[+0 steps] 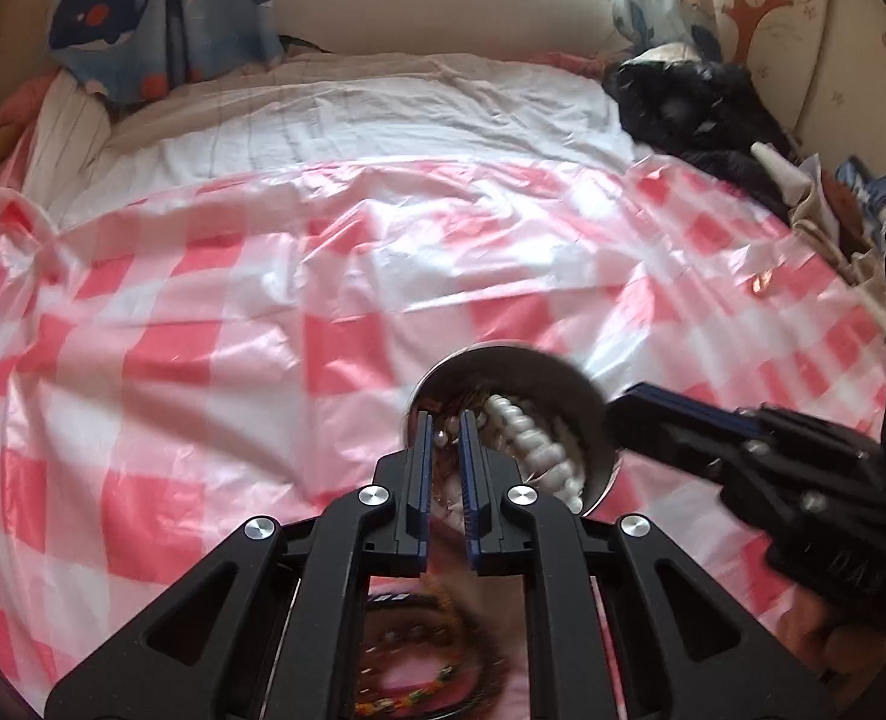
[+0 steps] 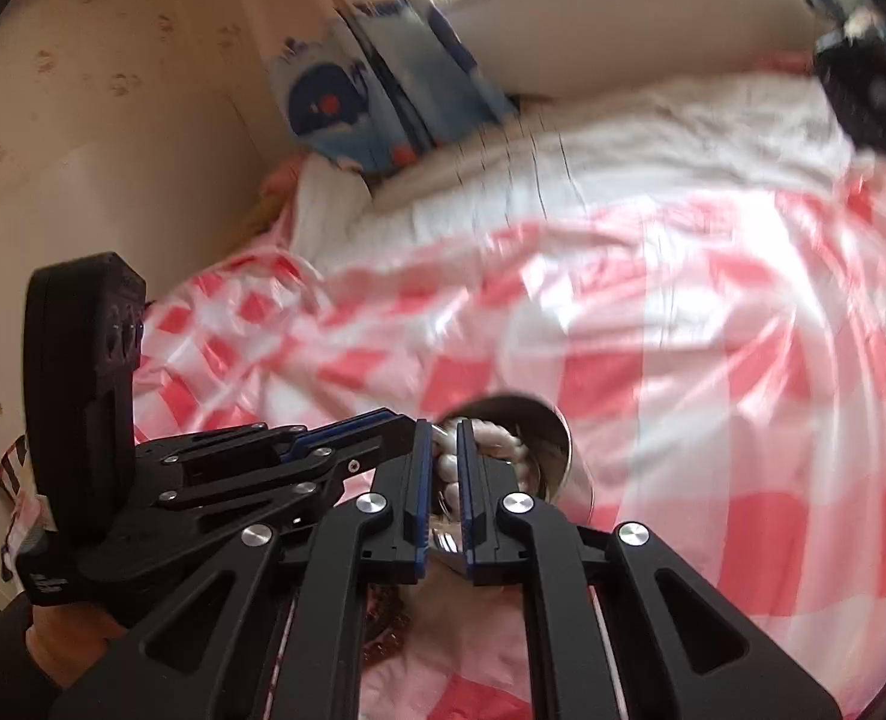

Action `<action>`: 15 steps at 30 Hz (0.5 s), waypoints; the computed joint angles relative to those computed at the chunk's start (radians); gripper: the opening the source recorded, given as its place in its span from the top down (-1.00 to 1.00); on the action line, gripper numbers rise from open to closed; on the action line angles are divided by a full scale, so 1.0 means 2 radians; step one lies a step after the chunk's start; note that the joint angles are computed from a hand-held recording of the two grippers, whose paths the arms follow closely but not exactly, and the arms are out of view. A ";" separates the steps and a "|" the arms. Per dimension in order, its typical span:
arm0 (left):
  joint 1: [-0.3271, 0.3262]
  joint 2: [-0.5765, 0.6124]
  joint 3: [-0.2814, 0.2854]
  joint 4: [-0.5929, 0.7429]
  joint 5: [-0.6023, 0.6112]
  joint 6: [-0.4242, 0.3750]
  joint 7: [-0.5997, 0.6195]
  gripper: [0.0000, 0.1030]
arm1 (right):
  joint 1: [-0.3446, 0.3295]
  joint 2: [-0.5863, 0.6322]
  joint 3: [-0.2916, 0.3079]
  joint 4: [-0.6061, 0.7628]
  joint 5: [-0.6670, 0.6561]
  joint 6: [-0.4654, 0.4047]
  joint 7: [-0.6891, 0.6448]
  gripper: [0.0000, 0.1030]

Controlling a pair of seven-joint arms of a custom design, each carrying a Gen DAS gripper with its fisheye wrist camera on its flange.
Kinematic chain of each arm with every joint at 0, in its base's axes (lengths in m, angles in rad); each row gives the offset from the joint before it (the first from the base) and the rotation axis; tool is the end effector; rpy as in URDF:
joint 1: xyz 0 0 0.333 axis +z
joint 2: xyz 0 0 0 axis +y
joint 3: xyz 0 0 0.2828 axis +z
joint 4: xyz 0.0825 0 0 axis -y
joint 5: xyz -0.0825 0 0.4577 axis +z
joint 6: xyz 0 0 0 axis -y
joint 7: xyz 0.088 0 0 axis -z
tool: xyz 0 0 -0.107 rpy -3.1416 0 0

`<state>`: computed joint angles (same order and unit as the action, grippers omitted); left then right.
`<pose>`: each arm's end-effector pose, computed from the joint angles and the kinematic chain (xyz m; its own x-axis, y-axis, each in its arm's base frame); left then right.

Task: Organize jewelry
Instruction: 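Carry both bracelets over the silver tin and open both tools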

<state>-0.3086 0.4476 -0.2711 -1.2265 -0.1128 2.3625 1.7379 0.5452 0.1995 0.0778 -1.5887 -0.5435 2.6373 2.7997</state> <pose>0.6883 -0.3950 0.5704 -0.6183 -0.7769 0.1189 -0.6356 0.4053 -0.6571 0.5954 0.4381 0.5681 -0.0430 -0.9003 -0.4331 -0.6450 0.3561 -0.6761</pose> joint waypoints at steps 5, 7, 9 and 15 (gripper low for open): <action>0.026 -0.081 0.001 -0.107 -0.023 0.027 0.019 0.61 | 0.002 -0.044 0.004 -0.053 -0.033 0.002 0.055 0.56; 0.032 -0.119 0.003 -0.154 -0.029 0.036 0.027 0.55 | 0.003 -0.063 0.014 -0.075 -0.048 -0.007 0.072 0.49; 0.036 -0.154 0.006 -0.196 -0.033 0.042 0.035 0.50 | 0.002 -0.078 0.027 -0.094 -0.054 -0.018 0.088 0.37; 0.035 -0.246 0.018 -0.315 -0.050 0.058 0.054 0.24 | 0.014 -0.079 0.061 -0.107 -0.053 -0.056 0.103 0.18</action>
<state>-0.2378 -0.0452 -0.2347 -1.8558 -0.2121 2.4787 1.8466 0.5723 0.0405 0.1988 -1.8030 -0.6495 2.5250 3.0051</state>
